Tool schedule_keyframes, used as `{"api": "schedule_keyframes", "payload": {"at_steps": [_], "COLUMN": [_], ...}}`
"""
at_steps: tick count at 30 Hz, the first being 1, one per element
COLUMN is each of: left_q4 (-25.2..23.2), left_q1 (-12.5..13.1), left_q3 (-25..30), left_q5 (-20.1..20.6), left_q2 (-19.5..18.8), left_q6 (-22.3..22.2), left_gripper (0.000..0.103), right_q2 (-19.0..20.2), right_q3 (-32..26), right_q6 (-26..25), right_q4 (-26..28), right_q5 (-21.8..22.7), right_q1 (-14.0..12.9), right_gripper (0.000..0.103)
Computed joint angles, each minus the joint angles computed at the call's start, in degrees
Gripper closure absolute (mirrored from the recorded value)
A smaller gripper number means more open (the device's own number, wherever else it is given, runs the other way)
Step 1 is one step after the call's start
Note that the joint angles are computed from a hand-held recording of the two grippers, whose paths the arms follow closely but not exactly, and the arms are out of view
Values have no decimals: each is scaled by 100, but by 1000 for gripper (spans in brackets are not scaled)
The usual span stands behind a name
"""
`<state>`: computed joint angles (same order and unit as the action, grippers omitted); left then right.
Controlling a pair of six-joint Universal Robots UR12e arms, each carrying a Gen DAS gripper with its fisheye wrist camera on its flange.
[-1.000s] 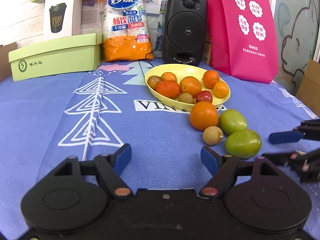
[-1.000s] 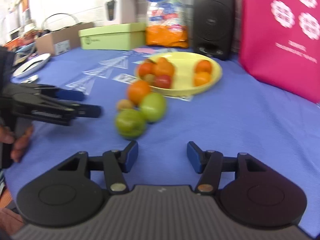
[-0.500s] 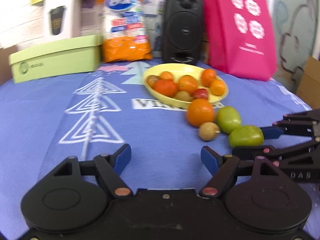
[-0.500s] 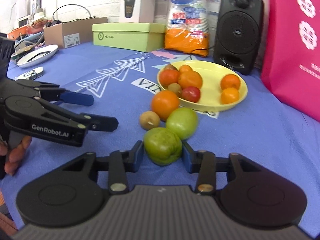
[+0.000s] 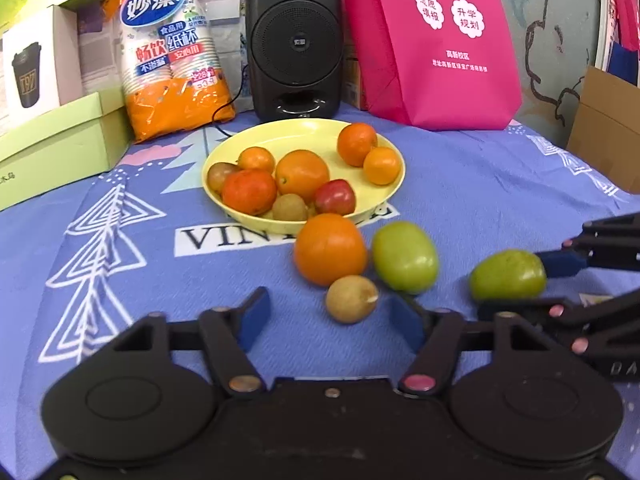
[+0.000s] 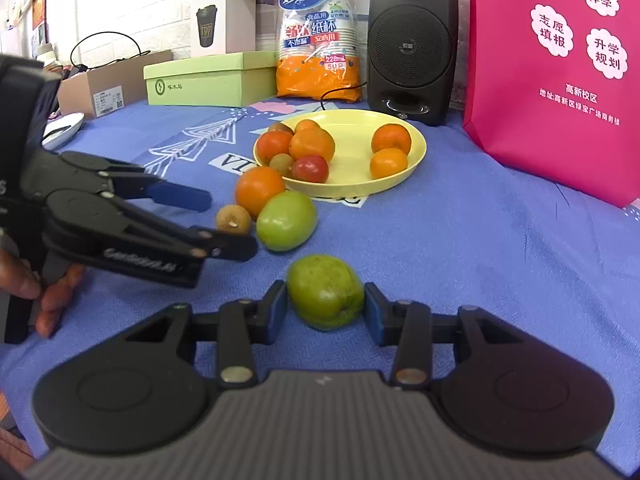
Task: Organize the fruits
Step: 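Grasp a green tomato with the right tool while the left tool grasps a brown kiwi, then carry the kiwi and green tomato onto the yellow plate and open both tools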
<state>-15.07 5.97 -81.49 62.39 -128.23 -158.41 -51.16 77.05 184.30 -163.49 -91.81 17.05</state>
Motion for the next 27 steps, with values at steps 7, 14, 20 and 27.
{"api": "schedule_keyframes", "payload": {"at_steps": [7, 14, 20, 27], "left_q4": [13, 138, 203, 332], "left_q1": [-5, 34, 123, 240], "left_q3": [10, -184, -456, -392], "left_q5": [-114, -233, -449, -677], "left_q2": [-11, 100, 306, 377], "left_q6": [-188, -262, -155, -266], "left_gripper": [77, 77, 77, 77], "right_q2": [-1, -1, -6, -41], "right_q3": [15, 22, 37, -1], "right_q6": [40, 45, 20, 110], "right_q4": [-35, -54, -107, -240], "right_q5": [41, 63, 20, 235], "right_q1": [-8, -16, -4, -72], "right_gripper": [62, 62, 63, 63]}}
